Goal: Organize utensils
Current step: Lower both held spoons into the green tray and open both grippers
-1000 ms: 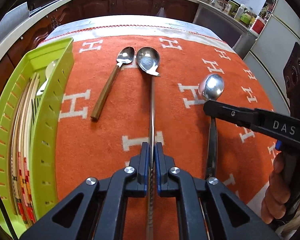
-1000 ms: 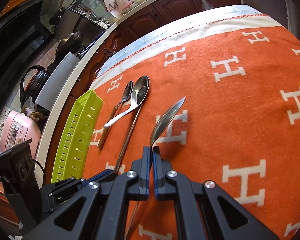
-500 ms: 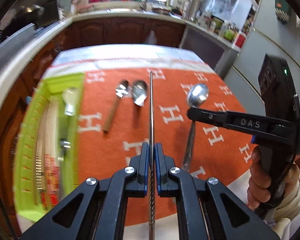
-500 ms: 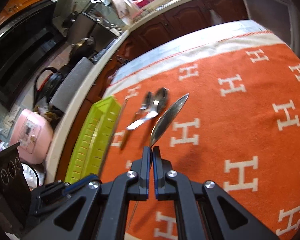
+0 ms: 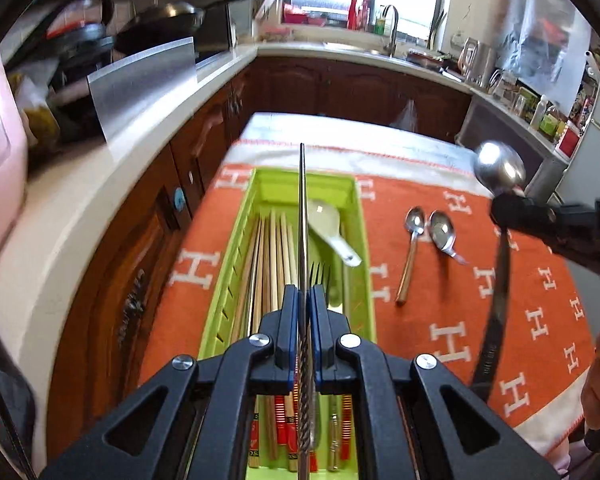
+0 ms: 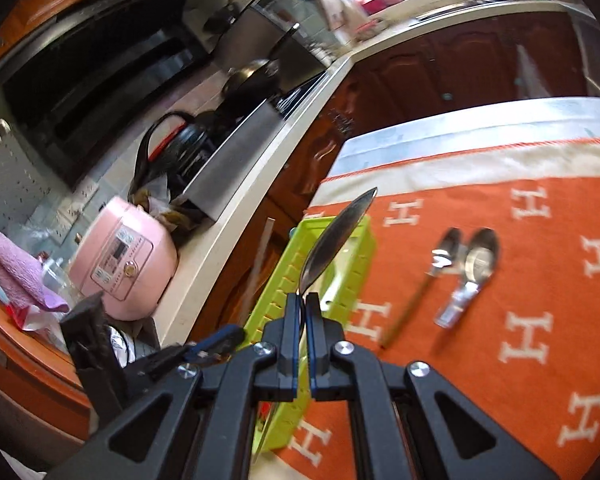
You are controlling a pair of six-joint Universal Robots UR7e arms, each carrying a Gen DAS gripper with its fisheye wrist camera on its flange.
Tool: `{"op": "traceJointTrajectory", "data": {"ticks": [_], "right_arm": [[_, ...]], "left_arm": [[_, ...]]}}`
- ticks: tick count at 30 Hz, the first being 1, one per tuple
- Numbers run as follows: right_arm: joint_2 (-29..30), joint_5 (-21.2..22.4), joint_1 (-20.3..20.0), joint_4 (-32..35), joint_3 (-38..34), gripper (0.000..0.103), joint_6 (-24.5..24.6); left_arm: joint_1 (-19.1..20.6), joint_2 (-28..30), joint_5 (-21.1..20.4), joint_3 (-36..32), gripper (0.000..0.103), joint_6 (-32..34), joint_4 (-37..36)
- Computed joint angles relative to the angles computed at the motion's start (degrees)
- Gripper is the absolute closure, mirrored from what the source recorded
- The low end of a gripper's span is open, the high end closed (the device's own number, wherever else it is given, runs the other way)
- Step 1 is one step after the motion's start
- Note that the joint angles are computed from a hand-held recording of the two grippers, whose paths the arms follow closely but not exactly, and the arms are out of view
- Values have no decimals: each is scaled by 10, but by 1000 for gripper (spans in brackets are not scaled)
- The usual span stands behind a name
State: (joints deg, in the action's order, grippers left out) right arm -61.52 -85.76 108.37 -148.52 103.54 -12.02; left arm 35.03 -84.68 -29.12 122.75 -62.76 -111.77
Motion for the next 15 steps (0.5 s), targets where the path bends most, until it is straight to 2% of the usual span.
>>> {"op": "traceJointTrajectory", "data": {"ticks": [7,15], "right_arm": [[77,-50,24,27,-40,101,-13],[112,-89,37,43,-51,101,-36]], "left_arm": [[34,2,-20,23,100,30,-67],[44,1,-23,37,99,30,-95]]}}
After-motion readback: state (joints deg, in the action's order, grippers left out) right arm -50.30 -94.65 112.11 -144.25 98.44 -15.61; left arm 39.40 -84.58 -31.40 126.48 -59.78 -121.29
